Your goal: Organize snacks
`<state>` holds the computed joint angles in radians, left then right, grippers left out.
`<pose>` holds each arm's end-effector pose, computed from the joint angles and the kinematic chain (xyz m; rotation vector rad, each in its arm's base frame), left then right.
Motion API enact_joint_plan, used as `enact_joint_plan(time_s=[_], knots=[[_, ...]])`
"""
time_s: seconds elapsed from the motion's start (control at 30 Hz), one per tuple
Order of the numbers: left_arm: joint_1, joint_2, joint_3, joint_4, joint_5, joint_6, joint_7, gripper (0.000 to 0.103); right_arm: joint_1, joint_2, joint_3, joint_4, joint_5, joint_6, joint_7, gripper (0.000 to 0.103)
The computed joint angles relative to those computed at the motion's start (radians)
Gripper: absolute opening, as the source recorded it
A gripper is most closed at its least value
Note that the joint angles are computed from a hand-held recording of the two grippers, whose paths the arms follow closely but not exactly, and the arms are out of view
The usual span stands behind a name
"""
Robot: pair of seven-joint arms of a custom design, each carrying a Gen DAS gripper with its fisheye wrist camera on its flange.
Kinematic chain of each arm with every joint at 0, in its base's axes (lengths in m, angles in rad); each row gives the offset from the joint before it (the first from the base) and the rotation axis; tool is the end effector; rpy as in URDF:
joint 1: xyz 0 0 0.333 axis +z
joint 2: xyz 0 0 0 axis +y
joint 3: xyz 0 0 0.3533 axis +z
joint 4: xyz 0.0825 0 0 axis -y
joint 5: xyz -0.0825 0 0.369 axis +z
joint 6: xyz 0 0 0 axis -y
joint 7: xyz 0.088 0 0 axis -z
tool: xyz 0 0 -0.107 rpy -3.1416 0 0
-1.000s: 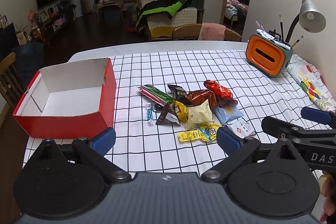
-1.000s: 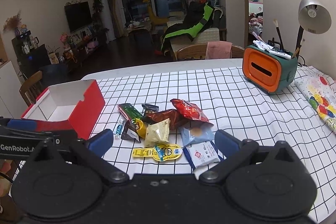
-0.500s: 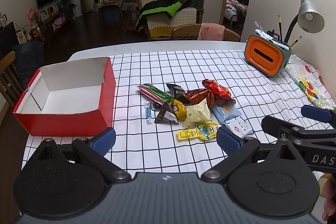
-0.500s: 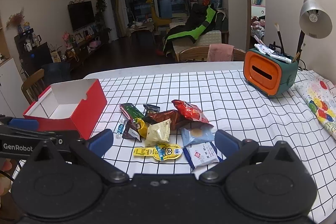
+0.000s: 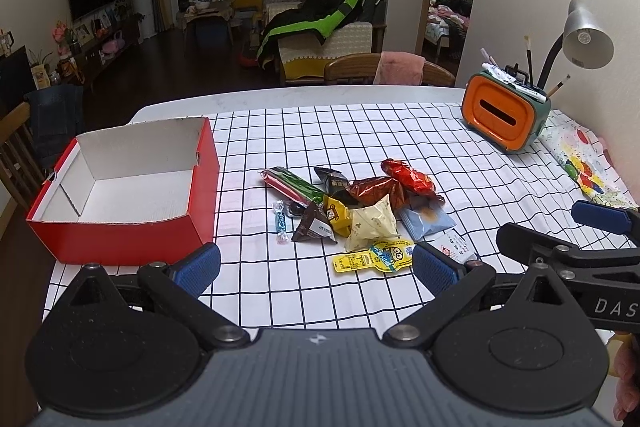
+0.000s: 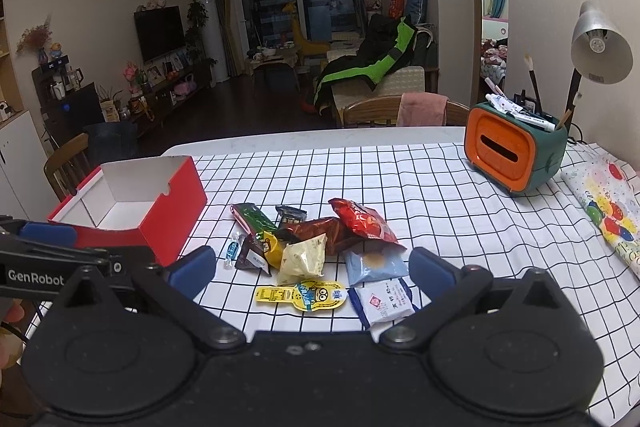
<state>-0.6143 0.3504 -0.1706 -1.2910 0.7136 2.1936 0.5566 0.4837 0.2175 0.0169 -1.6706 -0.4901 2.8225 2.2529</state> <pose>0.5318 -0.4614 0.6579 -1.7435 1.7467 -0.7867 0.5768 0.3409 0.6251 -1.7375 1.4106 -0.6369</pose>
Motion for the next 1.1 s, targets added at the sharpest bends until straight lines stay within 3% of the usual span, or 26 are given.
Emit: enact_joint_plan(time_s=[0.43, 0.73, 1.03, 1.1], knots=[[0.008, -0.006, 0.000, -0.013, -0.001, 0.022, 0.004, 0.103, 0.010, 0.006, -0.007, 0.010, -0.028, 0.006, 0.025, 0.103], [0.074, 0.005, 0.005, -0.044, -0.080, 0.107, 0.051, 0.103, 0.024, 0.063, -0.018, 0.084, -0.022, -0.056, 0.037, 0.103], [0.116, 0.060, 0.016, -0.047, -0.144, 0.190, 0.232, 0.103, -0.015, 0.151, 0.008, 0.150, 0.125, -0.121, -0.094, 0.101], [0.122, 0.082, 0.019, -0.035, -0.154, 0.206, 0.281, 0.103, -0.005, 0.170, -0.010, 0.160, 0.123, -0.132, -0.100, 0.101]])
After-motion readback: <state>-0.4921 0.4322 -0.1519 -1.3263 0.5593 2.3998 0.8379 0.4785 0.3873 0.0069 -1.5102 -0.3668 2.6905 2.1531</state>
